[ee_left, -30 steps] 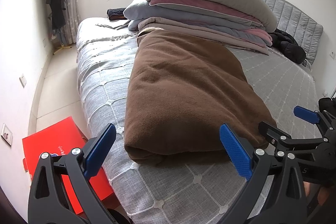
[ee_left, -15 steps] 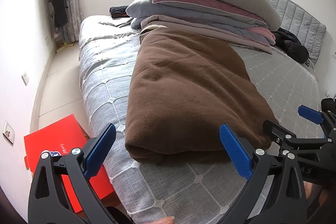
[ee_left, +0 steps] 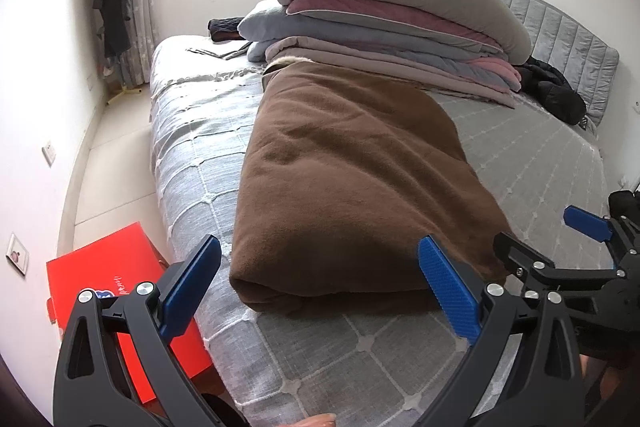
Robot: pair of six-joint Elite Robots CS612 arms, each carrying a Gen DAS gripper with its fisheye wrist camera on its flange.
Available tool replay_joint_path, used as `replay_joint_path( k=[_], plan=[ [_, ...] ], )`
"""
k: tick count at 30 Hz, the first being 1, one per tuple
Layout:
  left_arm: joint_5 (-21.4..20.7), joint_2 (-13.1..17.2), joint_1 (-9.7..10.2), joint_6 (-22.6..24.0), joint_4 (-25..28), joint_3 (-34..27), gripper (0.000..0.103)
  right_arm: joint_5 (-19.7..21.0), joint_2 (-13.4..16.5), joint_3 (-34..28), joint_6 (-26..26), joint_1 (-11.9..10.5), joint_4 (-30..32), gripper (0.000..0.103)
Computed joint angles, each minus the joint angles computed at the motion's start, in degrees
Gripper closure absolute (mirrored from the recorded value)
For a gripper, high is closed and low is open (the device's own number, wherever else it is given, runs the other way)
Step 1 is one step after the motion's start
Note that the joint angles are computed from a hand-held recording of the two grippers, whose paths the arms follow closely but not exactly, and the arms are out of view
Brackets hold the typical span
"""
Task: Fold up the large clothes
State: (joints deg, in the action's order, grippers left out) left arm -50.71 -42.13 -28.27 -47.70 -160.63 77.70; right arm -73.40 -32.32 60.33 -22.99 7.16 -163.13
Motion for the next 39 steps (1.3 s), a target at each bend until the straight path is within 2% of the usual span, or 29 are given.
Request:
replay_joint_path(
  k=[10, 17, 21, 23, 24, 26, 29, 32, 34, 39],
  plan=[
    [-1.4, 0.6, -0.44, 1.4, 2.1, -2.2, 0.008, -0.1, -0.7, 0.2, 1.7, -1.0, -0.5, 0.007],
    [-3.5, 1.2, -0.82, 3.0, 0.6, -3.9, 0.008, -0.3, -1.1, 0.3, 3.3, -2.1, -1.5, 0.007],
    [-4.6, 1.6, -0.87, 3.0, 1.5, -4.8, 0.008, -0.4, -1.1, 0.2, 4.0, -2.7, -1.5, 0.007],
    [-5.6, 1.4, -0.85, 1.1, 3.3, -5.0, 0.008, -0.2, -1.2, 0.3, 4.2, -3.0, -1.3, 0.007],
    [-5.9, 1.4, -0.85, 0.3, 3.2, -4.8, 0.008, -0.1, -1.3, 0.3, 4.2, -3.2, -1.2, 0.007],
    [-6.9, 1.5, -0.83, 2.1, -1.6, -4.0, 0.008, 0.2, -1.3, 0.3, 4.2, -3.4, -0.9, 0.007],
    [-2.6, 1.5, -1.58, 3.0, -2.6, -3.9, 0.008, 0.7, -1.5, 0.3, 4.6, -3.7, -0.3, 0.007],
    [-1.5, 1.6, -1.67, 1.3, -0.1, -4.6, 0.008, 1.0, -1.6, 0.4, 5.1, -4.0, -0.4, 0.007],
    [-2.4, 1.6, -1.45, 0.2, 2.2, -5.3, 0.008, 1.1, -1.6, 0.3, 5.3, -4.1, -0.5, 0.007],
    [-1.8, 2.1, -1.67, -0.4, 6.5, -6.9, 0.008, 1.1, -1.6, 0.4, 5.1, -4.1, -0.8, 0.007]
  ],
)
